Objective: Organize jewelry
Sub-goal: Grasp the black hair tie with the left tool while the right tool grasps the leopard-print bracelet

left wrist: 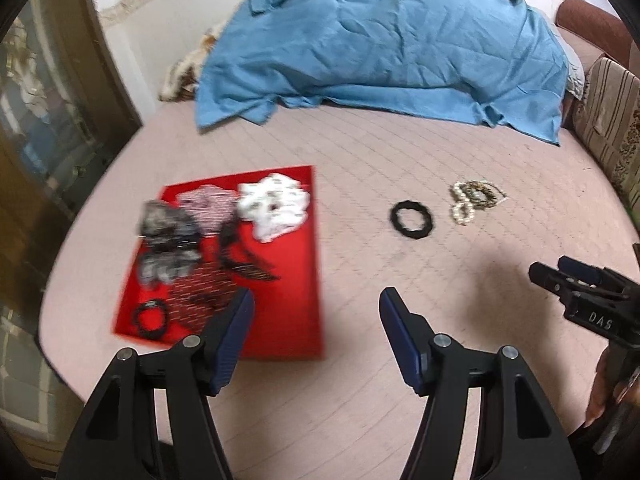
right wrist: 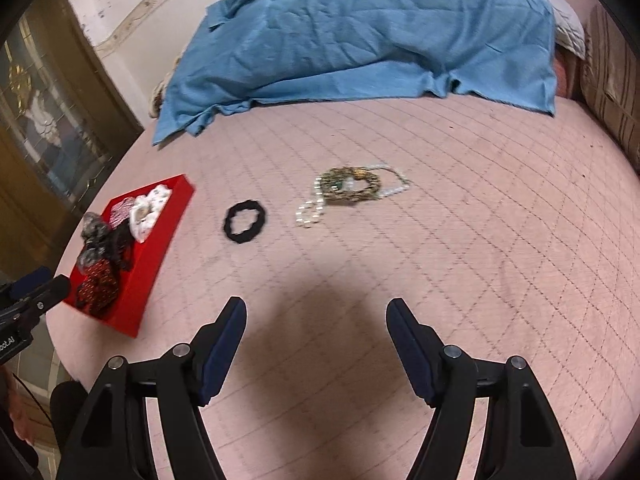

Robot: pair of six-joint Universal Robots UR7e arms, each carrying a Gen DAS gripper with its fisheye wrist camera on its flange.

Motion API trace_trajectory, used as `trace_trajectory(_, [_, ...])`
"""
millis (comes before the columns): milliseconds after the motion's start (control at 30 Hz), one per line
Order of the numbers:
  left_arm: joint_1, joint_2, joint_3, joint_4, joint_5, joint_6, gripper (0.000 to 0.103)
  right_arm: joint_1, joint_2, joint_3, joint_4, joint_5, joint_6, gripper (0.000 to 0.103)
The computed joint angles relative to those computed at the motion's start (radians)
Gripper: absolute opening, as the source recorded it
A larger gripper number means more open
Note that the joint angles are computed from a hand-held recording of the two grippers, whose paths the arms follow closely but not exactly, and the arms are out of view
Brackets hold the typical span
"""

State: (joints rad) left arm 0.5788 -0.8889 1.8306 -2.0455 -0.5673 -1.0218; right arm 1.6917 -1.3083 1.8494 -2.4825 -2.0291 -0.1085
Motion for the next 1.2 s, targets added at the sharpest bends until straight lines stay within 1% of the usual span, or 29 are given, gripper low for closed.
trace_trajectory(67, [0.027, 0.046, -0.022, -0.138, -0.021, 0.119, 0.064, -0.014, 0.007, -0.011, 0.000, 0.004, -0.001, 0.077])
trace_trajectory(167, [0.061, 0.109, -0.071, -0.235, -0.034, 0.226, 0.064, -0.042, 0.026, -0.041, 0.005, 0.030, -0.007, 0.077])
trace_trajectory(200, [0.080, 0.140, -0.094, -0.295, -0.041, 0.289, 0.064, -0.049, 0.033, -0.050, 0.000, 0.035, -0.013, 0.077])
trace_trajectory(333, [0.139, 0.216, -0.171, -0.381, -0.062, 0.413, 0.064, -0.073, 0.069, -0.091, -0.019, 0.075, -0.051, 0.076])
trace_trajectory(367, [0.151, 0.230, -0.187, -0.395, -0.067, 0.429, 0.064, -0.075, 0.078, -0.099, -0.023, 0.080, -0.062, 0.075])
trace_trajectory(433, [0.181, 0.260, -0.221, -0.431, -0.089, 0.457, 0.062, -0.078, 0.109, -0.130, -0.023, 0.087, -0.108, 0.065])
trace_trajectory(500, [0.207, 0.277, -0.249, -0.436, -0.109, 0.460, 0.056, -0.076, 0.145, -0.163, -0.017, 0.080, -0.162, 0.058])
trace_trajectory(533, [0.223, 0.287, -0.267, -0.431, -0.119, 0.454, 0.049, -0.076, 0.160, -0.175, -0.017, 0.078, -0.184, 0.053])
trace_trajectory(567, [0.234, 0.292, -0.275, -0.434, -0.132, 0.454, 0.044, -0.075, 0.179, -0.191, -0.016, 0.072, -0.213, 0.050])
trace_trajectory(633, [0.259, 0.306, -0.294, -0.440, -0.158, 0.460, 0.042, -0.078, 0.211, -0.221, -0.008, 0.066, -0.252, 0.044])
trace_trajectory(733, [0.279, 0.324, -0.312, -0.456, -0.187, 0.492, 0.040, -0.084, 0.250, -0.255, 0.006, 0.065, -0.299, 0.040])
trace_trajectory(800, [0.278, 0.338, -0.321, -0.481, -0.171, 0.528, 0.040, -0.089, 0.268, -0.272, 0.021, 0.071, -0.326, 0.040])
trace_trajectory(867, [0.280, 0.347, -0.333, -0.487, -0.171, 0.552, 0.040, -0.091, 0.285, -0.284, 0.026, 0.063, -0.344, 0.040])
trace_trajectory(1000, [0.281, 0.361, -0.339, -0.518, -0.168, 0.573, 0.039, -0.095, 0.306, -0.297, 0.038, 0.057, -0.355, 0.028])
trace_trajectory(1033, [0.279, 0.365, -0.338, -0.524, -0.159, 0.583, 0.031, -0.096, 0.308, -0.298, 0.038, 0.062, -0.353, 0.023])
trace_trajectory(1067, [0.277, 0.368, -0.336, -0.530, -0.155, 0.595, 0.014, -0.096, 0.309, -0.300, 0.042, 0.064, -0.350, 0.021])
trace_trajectory(1100, [0.275, 0.370, -0.337, -0.528, -0.153, 0.600, 0.008, -0.096, 0.310, -0.303, 0.053, 0.072, -0.342, 0.015])
trace_trajectory(1167, [0.274, 0.368, -0.334, -0.536, -0.166, 0.605, 0.007, -0.094, 0.310, -0.308, 0.067, 0.078, -0.328, 0.011])
trace_trajectory(1200, [0.275, 0.362, -0.330, -0.542, -0.187, 0.599, 0.007, -0.093, 0.309, -0.309, 0.073, 0.083, -0.320, 0.009])
